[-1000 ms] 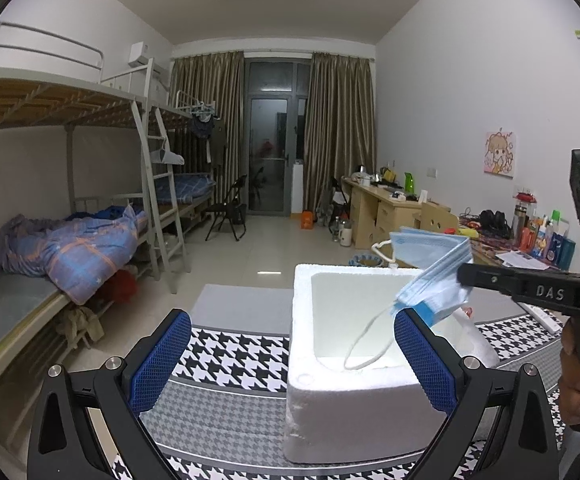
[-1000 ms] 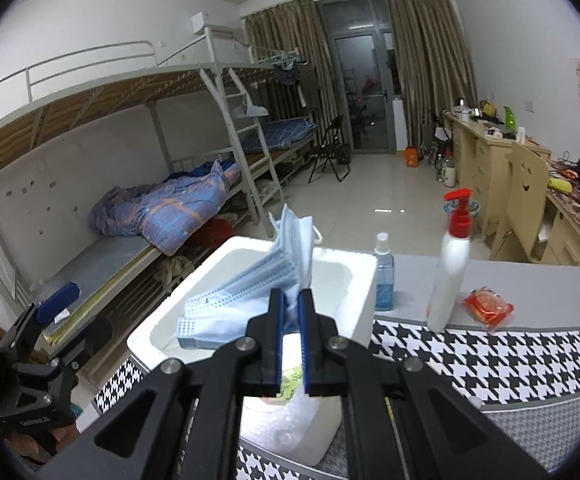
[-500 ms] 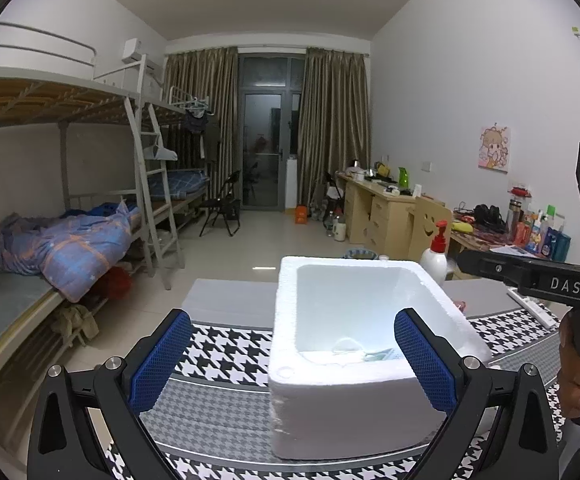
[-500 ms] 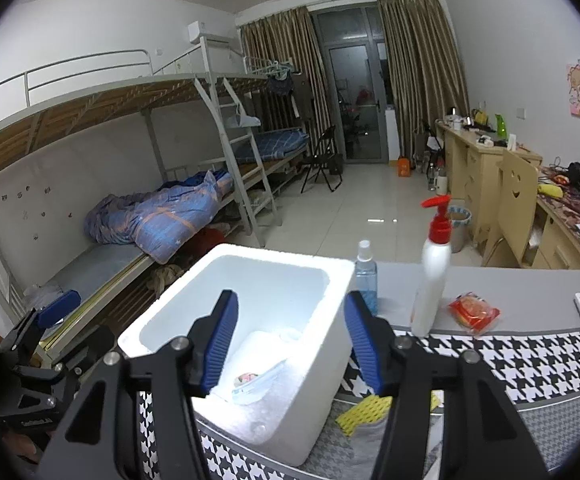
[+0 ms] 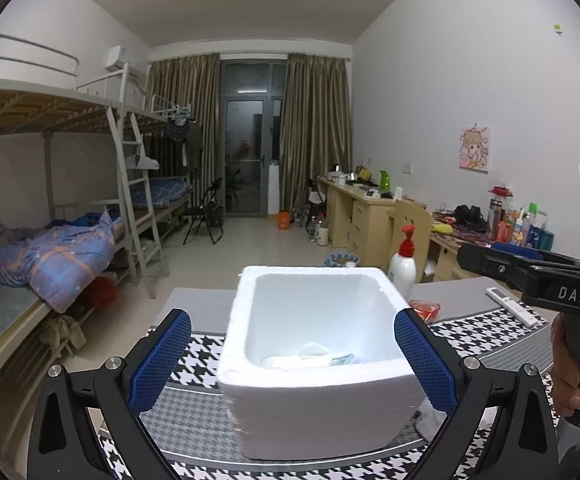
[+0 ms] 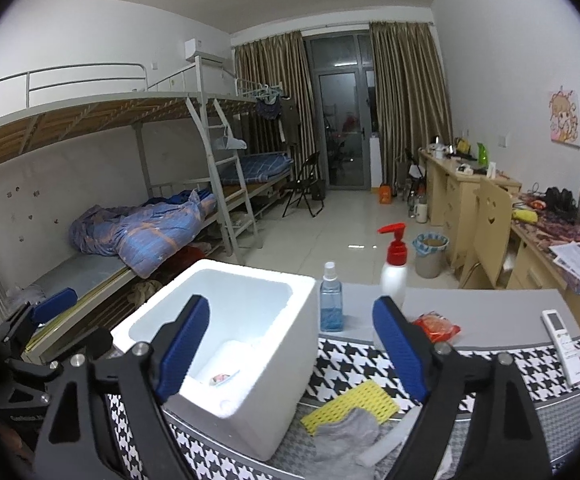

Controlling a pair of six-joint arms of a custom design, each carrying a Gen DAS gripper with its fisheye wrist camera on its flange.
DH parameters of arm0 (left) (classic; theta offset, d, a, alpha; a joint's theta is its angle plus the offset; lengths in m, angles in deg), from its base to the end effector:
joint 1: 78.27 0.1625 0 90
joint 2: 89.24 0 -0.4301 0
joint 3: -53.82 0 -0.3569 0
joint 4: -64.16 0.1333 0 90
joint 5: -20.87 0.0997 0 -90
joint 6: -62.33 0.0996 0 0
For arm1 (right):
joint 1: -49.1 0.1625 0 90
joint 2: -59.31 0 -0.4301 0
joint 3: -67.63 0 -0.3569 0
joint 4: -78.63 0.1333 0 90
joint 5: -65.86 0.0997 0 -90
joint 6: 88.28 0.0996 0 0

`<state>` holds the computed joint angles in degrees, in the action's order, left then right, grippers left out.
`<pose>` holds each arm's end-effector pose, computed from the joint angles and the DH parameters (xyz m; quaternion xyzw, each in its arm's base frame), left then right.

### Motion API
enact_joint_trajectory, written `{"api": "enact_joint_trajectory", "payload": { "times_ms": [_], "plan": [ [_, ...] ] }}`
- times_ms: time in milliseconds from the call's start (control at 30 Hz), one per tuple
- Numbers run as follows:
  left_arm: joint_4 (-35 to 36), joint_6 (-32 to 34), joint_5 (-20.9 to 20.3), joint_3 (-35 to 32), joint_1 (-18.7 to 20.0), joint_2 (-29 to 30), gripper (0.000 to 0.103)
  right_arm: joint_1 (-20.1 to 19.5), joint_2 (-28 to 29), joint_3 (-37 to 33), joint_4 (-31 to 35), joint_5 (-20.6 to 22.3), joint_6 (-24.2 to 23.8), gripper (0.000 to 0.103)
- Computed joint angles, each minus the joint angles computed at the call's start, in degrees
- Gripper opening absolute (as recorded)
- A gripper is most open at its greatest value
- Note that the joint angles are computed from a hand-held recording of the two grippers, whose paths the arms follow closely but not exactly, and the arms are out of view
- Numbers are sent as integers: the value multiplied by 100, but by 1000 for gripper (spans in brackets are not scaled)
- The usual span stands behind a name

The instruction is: Organize soft objects

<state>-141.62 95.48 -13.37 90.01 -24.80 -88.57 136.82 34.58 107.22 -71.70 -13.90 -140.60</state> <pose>-0.2968 -0.7630 0.0305 0.1460 0.7299 -0.5722 0.3443 0.1161 -0.8807 0.2532 0.4198 -0.8178 0.3798 0.1034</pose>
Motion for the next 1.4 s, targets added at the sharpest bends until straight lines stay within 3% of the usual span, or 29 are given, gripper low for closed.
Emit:
{"api": "enact_joint_trajectory", "payload": {
  "times_ms": [333,1400],
  "plan": [
    [140,-3,-93,-195,-69,119,102,-111,-140,219,-398,144,4,99],
    [842,-204,-630,-499,-261,410,102,-470,-708,1008,-1424,170,158,99]
  ]
}}
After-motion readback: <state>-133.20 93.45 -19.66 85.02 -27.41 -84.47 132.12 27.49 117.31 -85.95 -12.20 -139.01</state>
